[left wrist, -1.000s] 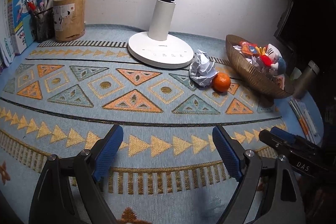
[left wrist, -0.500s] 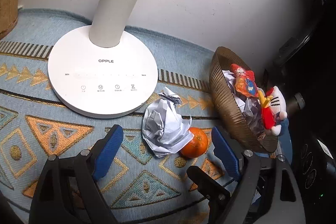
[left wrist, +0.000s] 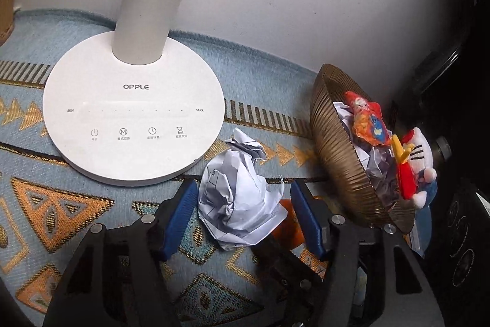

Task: Organize objects
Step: 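Grasp the crumpled paper ball with the left gripper while the right grasps the mandarin, then carry the paper ball and mandarin into the bowl and open both grippers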

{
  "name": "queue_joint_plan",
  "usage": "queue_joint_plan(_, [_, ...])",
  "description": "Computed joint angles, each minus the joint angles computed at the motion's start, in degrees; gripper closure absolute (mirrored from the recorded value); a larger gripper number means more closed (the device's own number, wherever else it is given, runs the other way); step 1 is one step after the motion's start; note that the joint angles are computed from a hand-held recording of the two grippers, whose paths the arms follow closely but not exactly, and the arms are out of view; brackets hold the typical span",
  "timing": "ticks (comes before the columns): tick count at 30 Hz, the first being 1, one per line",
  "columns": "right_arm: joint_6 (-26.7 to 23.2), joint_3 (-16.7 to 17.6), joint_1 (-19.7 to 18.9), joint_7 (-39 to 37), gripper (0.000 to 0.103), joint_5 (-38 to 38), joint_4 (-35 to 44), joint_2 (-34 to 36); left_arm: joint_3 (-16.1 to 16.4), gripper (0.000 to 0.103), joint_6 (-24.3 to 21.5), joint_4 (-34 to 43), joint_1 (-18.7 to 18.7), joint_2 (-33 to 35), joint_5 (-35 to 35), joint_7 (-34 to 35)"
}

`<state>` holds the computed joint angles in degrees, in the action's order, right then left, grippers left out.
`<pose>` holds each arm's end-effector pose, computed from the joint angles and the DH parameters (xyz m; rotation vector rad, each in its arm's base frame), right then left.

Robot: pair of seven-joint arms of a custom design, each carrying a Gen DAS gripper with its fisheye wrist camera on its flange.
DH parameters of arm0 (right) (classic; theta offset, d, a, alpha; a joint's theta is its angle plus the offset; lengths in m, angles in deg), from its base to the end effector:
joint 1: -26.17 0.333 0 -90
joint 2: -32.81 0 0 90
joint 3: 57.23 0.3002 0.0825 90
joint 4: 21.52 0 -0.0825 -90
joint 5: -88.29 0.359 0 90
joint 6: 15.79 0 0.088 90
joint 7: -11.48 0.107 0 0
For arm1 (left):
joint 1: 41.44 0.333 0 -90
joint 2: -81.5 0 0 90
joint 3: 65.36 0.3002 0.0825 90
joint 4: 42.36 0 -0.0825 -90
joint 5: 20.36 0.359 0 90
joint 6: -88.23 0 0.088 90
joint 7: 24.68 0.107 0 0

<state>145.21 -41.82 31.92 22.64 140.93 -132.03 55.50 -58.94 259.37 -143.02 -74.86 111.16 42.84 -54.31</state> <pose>0.6002 0.1780 0.3292 -2.3056 0.8219 -0.3057 0.5533 -0.3632 0.3290 -2.3479 1.3316 -1.1310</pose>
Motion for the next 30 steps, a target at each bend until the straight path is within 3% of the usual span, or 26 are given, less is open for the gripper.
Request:
queue_joint_plan(1, [0.0, -0.4, 0.3, 0.8, 0.064, -0.7, 0.2, 0.2, 0.0, 0.054, -0.6, -0.1, -0.1, -0.1, 0.0, 0.1])
queue_joint_plan(2, [-0.5, -0.2, -0.1, 0.7, 0.064, -0.5, 0.3, 0.2, -0.1, 0.056, -0.8, -0.2, 0.0, -0.2, -0.1, 0.2])
queue_joint_plan(6, [-3.7, -0.6, -0.7, 1.7, 0.064, -0.1, 0.9, 0.3, 1.3, 0.059, -0.2, -0.7, -1.0, -0.7, 3.3, -3.7])
queue_joint_plan(9, [-4.9, -1.1, -0.8, 2.3, 0.065, 0.3, 1.2, 0.2, 0.6, 0.059, -0.8, -1.6, -0.6, -1.8, 5.7, -6.1])
queue_joint_plan(16, [-7.8, -2.7, -1.8, -1.3, 0.065, 3.9, -5.2, -5.3, -7.5, 0.059, -9.1, -8.4, 2.1, -9.2, 3.6, -0.3])
queue_joint_plan(19, [-10.4, -4.7, -1.9, -4.1, 0.064, 6.3, -9.7, -9.4, -11.1, 0.059, -12.7, -13.1, 2.4, -13.2, 2.7, -0.2])
queue_joint_plan(24, [-12.9, -8.7, -0.9, -10.8, 0.064, 10.3, -16.6, -15.4, -16.9, 0.059, -22.4, -17.5, 1.2, -16.5, 0.1, -0.4])
queue_joint_plan(27, [-12.9, -10.5, 0.3, -15.1, 0.064, 12.7, -19.6, -17.7, -18.4, 0.059, -26.5, -15.7, 0.2, -14.7, -0.4, -1.0])
queue_joint_plan(30, [-12.8, -11.7, 1.5, -14.6, 0.064, 12.0, -20.3, -17.7, -19.3, 0.059, -27.6, -18.6, -0.3, -17.1, 1.4, -4.5])
